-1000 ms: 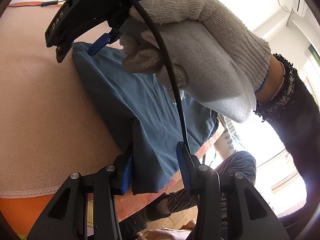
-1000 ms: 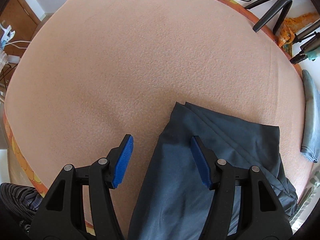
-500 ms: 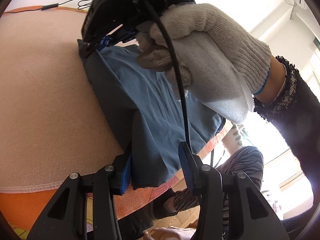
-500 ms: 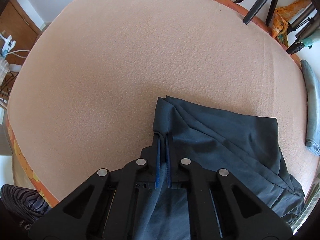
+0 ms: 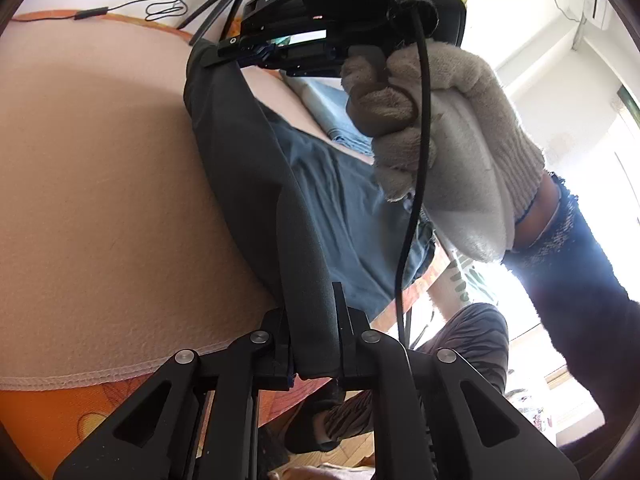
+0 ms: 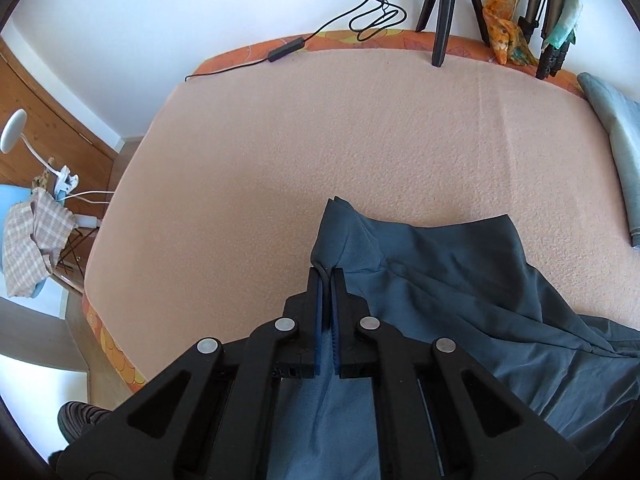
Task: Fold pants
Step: 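Grasp the trousers' edge with the right tool while the left tool grasps beside it, then lift the trousers' edge with both tools and fold it over the waistband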
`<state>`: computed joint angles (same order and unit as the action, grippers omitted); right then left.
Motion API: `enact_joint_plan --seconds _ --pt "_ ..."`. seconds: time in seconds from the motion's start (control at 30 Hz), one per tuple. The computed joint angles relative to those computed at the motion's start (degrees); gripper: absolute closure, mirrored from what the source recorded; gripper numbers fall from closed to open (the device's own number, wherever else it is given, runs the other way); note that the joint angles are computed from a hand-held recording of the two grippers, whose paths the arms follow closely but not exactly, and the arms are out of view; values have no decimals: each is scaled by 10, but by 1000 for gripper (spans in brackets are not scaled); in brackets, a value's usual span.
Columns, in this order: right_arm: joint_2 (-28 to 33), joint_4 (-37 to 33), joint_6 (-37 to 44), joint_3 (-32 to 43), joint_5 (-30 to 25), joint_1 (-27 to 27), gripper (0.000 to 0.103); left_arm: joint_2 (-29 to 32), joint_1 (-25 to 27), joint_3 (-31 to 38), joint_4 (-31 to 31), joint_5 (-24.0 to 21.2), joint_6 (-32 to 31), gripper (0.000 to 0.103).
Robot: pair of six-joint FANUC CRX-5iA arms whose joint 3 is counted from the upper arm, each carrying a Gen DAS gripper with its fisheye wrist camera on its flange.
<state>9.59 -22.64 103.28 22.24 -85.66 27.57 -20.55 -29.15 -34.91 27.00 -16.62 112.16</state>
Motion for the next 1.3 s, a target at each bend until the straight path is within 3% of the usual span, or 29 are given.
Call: enact_joint_plan --seconds 0.23,0.33,0.37,0.53,0.67,0.77,0.9,1.17,1.3 --pt "1 -79 10 49 -29 -71 99 24 -8 78 -77 -8 33 92" --pt "5 -115 13 72 -45 -104 99 36 -11 78 -16 11 -34 92" --pt "10 -127 14 82 -51 -115 99 36 -6 71 34 14 -87 92" --pt "22 -183 17 117 -75 -179 99 82 -35 90 135 48 -202 93" --pt "36 -213 11 143 -90 -227 99 119 -58 107 248 62 -332 94" --pt "48 -228 10 161 -97 -259 99 147 -77 117 350 69 -438 94" --pt "64 -242 9 178 -103 -299 99 181 -115 128 542 85 -624 94" --pt "105 -252 13 222 -121 -361 99 262 -100 201 588 18 -688 95" --pt "127 -259 17 245 -133 -389 99 308 -81 250 559 -27 -673 95"
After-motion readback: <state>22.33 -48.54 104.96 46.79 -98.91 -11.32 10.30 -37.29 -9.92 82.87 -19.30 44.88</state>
